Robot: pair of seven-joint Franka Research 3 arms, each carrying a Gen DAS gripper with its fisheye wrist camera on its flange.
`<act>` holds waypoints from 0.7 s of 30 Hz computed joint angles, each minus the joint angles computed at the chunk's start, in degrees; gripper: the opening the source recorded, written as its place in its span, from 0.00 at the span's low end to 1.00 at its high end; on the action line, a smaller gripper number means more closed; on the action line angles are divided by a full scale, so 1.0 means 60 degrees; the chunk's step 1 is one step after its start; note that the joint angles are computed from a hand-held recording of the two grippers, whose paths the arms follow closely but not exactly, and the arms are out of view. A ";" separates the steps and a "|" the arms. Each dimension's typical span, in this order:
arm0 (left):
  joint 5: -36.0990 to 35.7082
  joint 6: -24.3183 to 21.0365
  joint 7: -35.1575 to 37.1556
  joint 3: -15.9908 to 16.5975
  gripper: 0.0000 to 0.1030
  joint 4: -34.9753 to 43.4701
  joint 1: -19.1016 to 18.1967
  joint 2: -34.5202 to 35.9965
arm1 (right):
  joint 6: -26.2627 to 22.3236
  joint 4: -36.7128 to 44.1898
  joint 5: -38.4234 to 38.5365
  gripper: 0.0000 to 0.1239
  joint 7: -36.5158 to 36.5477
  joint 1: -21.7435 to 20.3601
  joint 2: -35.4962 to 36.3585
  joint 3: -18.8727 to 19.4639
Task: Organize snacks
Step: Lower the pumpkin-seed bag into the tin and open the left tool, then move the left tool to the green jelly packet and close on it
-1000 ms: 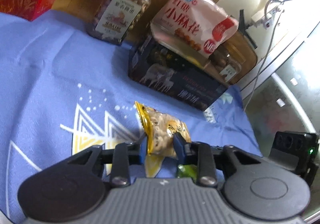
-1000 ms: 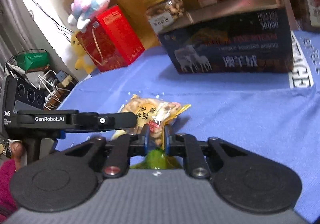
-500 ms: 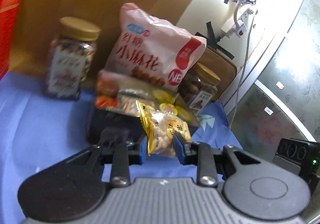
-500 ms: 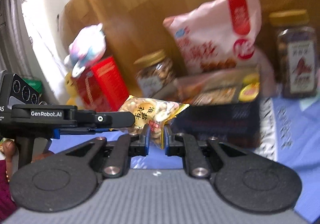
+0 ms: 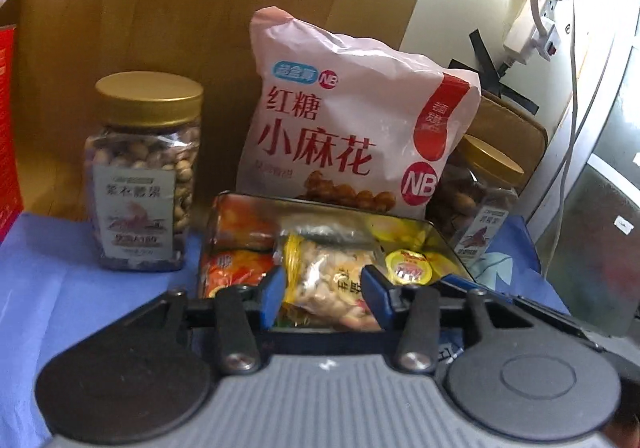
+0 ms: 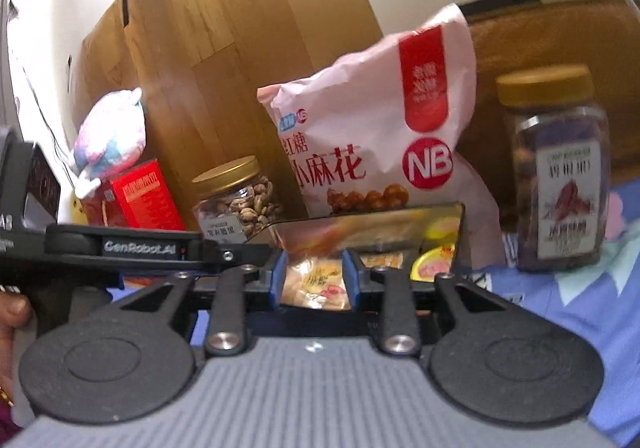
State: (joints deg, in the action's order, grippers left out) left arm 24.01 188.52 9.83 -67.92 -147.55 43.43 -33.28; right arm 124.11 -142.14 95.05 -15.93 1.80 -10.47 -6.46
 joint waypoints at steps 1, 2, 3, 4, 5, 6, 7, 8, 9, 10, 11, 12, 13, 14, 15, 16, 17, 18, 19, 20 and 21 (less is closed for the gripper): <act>-0.0042 0.0004 -0.0053 0.0151 0.41 -0.0140 -0.0212 -0.0137 | -0.0057 0.0067 -0.0104 0.28 0.0186 -0.0028 0.0050 -0.0033; -0.0092 0.0032 -0.0119 0.0349 0.41 -0.0315 -0.0490 -0.0300 | -0.0103 0.0094 -0.0125 0.28 0.0328 -0.0066 0.0066 -0.0071; -0.0138 0.0113 -0.0176 0.0546 0.41 -0.0485 -0.0760 -0.0415 | -0.0167 0.0114 -0.0151 0.28 0.0515 -0.0112 0.0062 -0.0115; -0.0176 0.0198 -0.0198 0.0719 0.43 -0.0619 -0.0996 -0.0468 | -0.0324 0.0146 -0.0275 0.28 0.0784 -0.0176 0.0059 -0.0180; -0.0229 0.0287 -0.0212 0.0989 0.46 -0.0834 -0.1387 -0.0564 | -0.0482 0.0153 -0.0428 0.28 0.1029 -0.0235 0.0031 -0.0231; -0.0297 0.0363 -0.0219 0.1196 0.47 -0.1034 -0.1730 -0.0673 | -0.0678 0.0144 -0.0626 0.28 0.1277 -0.0308 -0.0008 -0.0296; -0.0353 0.0393 -0.0200 0.1381 0.47 -0.1202 -0.2086 -0.0741 | -0.0890 0.0095 -0.0853 0.28 0.1495 -0.0392 -0.0085 -0.0370; -0.0389 0.0395 -0.0158 0.1626 0.47 -0.1397 -0.2547 -0.0763 | -0.1073 0.0005 -0.1076 0.28 0.1658 -0.0469 -0.0188 -0.0429; -0.0447 0.0425 -0.0141 0.1771 0.47 -0.1558 -0.2868 -0.0789 | -0.1308 -0.0072 -0.1408 0.28 0.1825 -0.0565 -0.0260 -0.0514; -0.0509 0.0470 -0.0137 0.1979 0.47 -0.1786 -0.3319 -0.0793 | -0.1484 -0.0184 -0.1760 0.28 0.1980 -0.0647 -0.0363 -0.0565; -0.0564 0.0461 -0.0106 0.2173 0.47 -0.1949 -0.3700 -0.0754 | -0.1637 -0.0286 -0.2102 0.28 0.2079 -0.0717 -0.0444 -0.0604; -0.0613 0.0425 -0.0080 0.2395 0.47 -0.2128 -0.4148 -0.0693 | -0.1769 -0.0429 -0.2490 0.28 0.2117 -0.0786 -0.0552 -0.0635; -0.0668 0.0400 -0.0066 0.2557 0.47 -0.2274 -0.4500 -0.0655 | -0.1846 -0.0610 -0.2894 0.28 0.2082 -0.0852 -0.0690 -0.0656; -0.0709 0.0366 -0.0047 0.2762 0.47 -0.2426 -0.4894 -0.0598 | -0.1871 -0.0828 -0.3322 0.28 0.1990 -0.0910 -0.0862 -0.0660; -0.0749 0.0301 -0.0035 0.2982 0.47 -0.2577 -0.5313 -0.0553 | -0.1895 -0.0992 -0.3696 0.29 0.1914 -0.0945 -0.1000 -0.0663; -0.0798 0.0224 -0.0045 0.3171 0.47 -0.2722 -0.5682 -0.0567 | -0.1933 -0.1193 -0.4106 0.28 0.1801 -0.0988 -0.1160 -0.0680; -0.0861 0.0192 -0.0104 0.3356 0.47 -0.2893 -0.6066 -0.0584 | -0.1917 -0.1419 -0.4435 0.28 0.1676 -0.1036 -0.1335 -0.0706; -0.0935 0.0229 -0.0191 0.3445 0.47 -0.3056 -0.6323 -0.0640 | -0.1886 -0.1628 -0.4740 0.28 0.1591 -0.1086 -0.1501 -0.0736; -0.1015 0.0297 -0.0288 0.3569 0.47 -0.3241 -0.6616 -0.0695 | -0.1908 -0.1835 -0.5093 0.28 0.1625 -0.1160 -0.1697 -0.0781; -0.1101 0.0357 -0.0382 0.3659 0.47 -0.3410 -0.6861 -0.0766 | -0.2069 -0.1994 -0.5405 0.28 0.1682 -0.1244 -0.1838 -0.0892; -0.1191 0.0367 -0.0480 0.3734 0.47 -0.3565 -0.7094 -0.0856 | -0.2313 -0.2105 -0.5616 0.28 0.1662 -0.1315 -0.1943 -0.1033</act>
